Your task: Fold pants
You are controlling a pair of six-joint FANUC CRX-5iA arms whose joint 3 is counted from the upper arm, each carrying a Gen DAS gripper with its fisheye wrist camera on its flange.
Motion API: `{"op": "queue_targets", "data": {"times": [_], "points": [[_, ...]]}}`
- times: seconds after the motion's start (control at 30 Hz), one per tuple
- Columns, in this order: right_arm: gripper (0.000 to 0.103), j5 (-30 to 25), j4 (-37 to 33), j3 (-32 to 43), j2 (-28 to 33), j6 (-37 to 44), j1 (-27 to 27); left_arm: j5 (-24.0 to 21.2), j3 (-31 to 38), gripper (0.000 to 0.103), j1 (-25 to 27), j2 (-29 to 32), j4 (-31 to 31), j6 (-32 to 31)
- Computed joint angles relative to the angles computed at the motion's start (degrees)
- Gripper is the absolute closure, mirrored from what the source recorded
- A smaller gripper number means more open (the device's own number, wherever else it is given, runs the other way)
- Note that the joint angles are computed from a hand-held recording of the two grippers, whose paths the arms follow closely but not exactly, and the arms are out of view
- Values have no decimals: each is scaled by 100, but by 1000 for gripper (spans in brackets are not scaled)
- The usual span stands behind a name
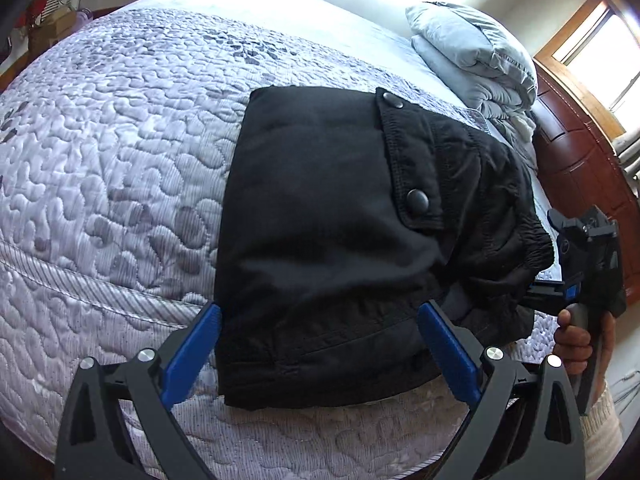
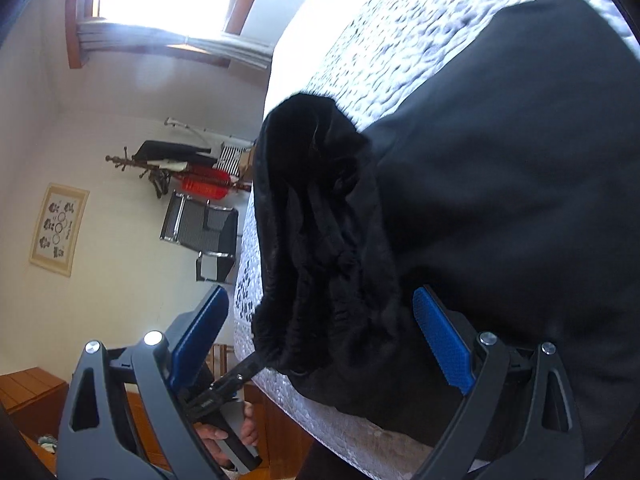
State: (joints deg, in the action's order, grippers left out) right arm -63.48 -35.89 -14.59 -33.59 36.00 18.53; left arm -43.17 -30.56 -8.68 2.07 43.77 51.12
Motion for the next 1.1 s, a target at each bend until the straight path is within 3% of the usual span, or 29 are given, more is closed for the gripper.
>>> {"op": "queue_targets", "data": {"times": [0.2,0.27,0.33,0.4,0.53,0.87,1.1], "points": [[9,193,166,116,272,95,346,-93,20,4,43,56,-117,130],[15,296,502,111,290,-71,592,-163,17,4,71,60,-105,155],[48,293,837,102,283,-273,789,-236,-24,4,113,51,-59,196],[66,227,904,94,248,-310,790,-282,-35,4,151,61,-36,230],[79,231,708,81,139,-118,655,-330,-81,4,233,49,-11,264],[81,275,-219,887,332,710,128,-489,-366,4,504,-170,473,-19],[81,-253,-961,1472,343,1151,-822,-573,-485,4,635,-475,896,-329]]}}
